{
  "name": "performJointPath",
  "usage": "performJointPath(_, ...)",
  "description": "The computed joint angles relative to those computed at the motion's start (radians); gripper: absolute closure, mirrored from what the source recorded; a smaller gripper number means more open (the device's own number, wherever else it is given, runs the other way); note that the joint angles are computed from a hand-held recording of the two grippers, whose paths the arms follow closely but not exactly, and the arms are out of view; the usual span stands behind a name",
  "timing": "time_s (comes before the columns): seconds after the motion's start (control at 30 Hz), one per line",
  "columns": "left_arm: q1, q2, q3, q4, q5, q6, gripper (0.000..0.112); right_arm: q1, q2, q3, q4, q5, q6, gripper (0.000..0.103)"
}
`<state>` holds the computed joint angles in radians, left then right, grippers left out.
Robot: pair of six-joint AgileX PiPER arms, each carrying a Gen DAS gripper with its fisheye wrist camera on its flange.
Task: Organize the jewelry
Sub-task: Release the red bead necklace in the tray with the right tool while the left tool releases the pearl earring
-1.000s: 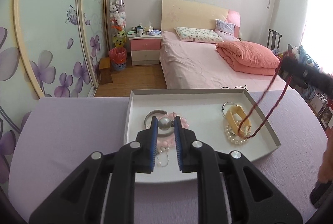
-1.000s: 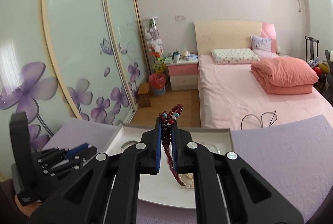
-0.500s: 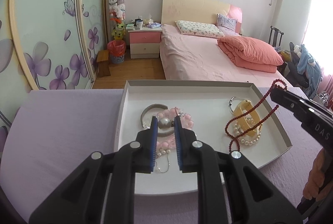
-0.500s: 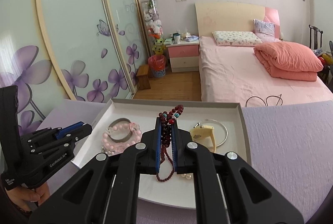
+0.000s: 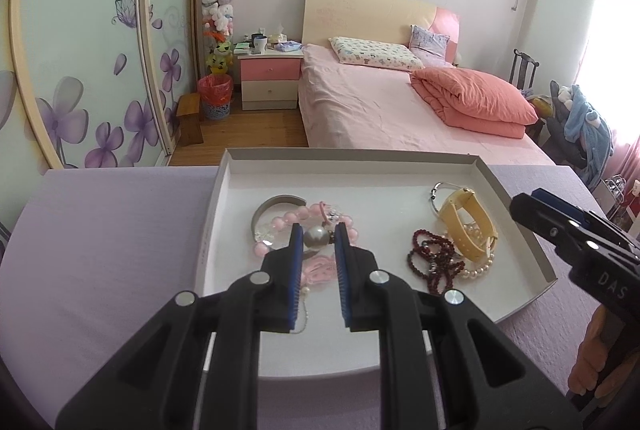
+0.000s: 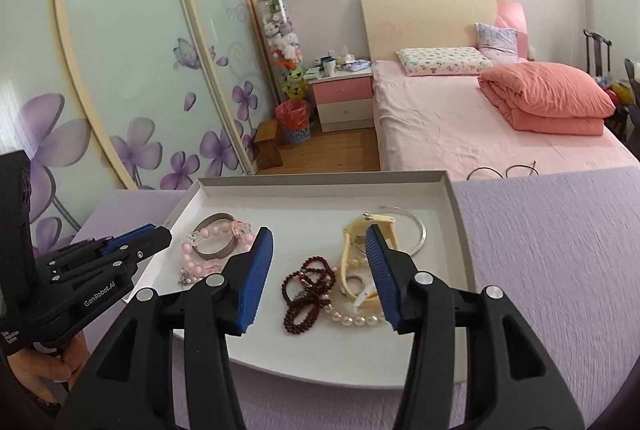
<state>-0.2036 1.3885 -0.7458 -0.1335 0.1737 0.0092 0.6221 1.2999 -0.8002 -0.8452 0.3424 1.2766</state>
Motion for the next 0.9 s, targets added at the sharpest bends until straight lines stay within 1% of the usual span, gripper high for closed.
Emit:
performJointPath(0.03, -0.002, 0.001, -0.001, -0.009, -0.001, 0.009, 0.096, 0.0, -0.016, 0.017, -0.031, 0.005, 0.04, 0.051)
performJointPath(0.1, -0.005, 0.0, 0.006, -0.056, -0.01, 0.055, 0.096, 0.011, -0.049, 0.049, -0.119, 0.028, 0.139, 0.041)
performJointPath(0.2, -0.016, 0.002, 0.015, -0.096, -0.03, 0.089, 0.096, 0.019, -0.084, 0.085, -0.189, 0.044, 0.21, 0.037)
performJointPath(0.33, -0.039, 0.033, 0.014, -0.091, -0.047, 0.074, 0.096, 0.006, -0.096, 0.106, -0.184, 0.027, 0.208, 0.035)
performJointPath(0.4, -0.049, 0.048, 0.01, -0.085, -0.051, 0.062, 0.096, 0.006, -0.094, 0.107, -0.185, 0.03, 0.205, 0.028)
performJointPath(0.53, -0.065, 0.07, 0.001, -0.03, -0.059, 0.0, 0.096, 0.033, -0.096, 0.115, -0.256, 0.059, 0.261, 0.025)
performJointPath(0.6, -0.068, 0.079, -0.003, -0.041, -0.06, 0.005, 0.096, 0.035, -0.101, 0.119, -0.272, 0.059, 0.276, 0.023)
performJointPath(0.67, -0.071, 0.086, -0.009, -0.04, -0.058, 0.002, 0.096, 0.04, -0.106, 0.127, -0.288, 0.063, 0.296, 0.023)
performJointPath(0.73, -0.069, 0.09, -0.014, -0.086, -0.054, 0.048, 0.096, 0.04, -0.108, 0.132, -0.295, 0.061, 0.305, 0.023)
performJointPath(0.8, -0.071, 0.092, -0.015, -0.088, -0.052, 0.046, 0.096, 0.042, -0.107, 0.134, -0.3, 0.062, 0.315, 0.023)
performJointPath(0.83, -0.071, 0.092, -0.014, -0.09, -0.052, 0.044, 0.096, 0.042, -0.108, 0.135, -0.301, 0.063, 0.317, 0.023)
performJointPath(0.9, -0.071, 0.091, -0.011, -0.046, -0.057, -0.009, 0.092, 0.048, -0.109, 0.135, -0.3, 0.069, 0.318, 0.023)
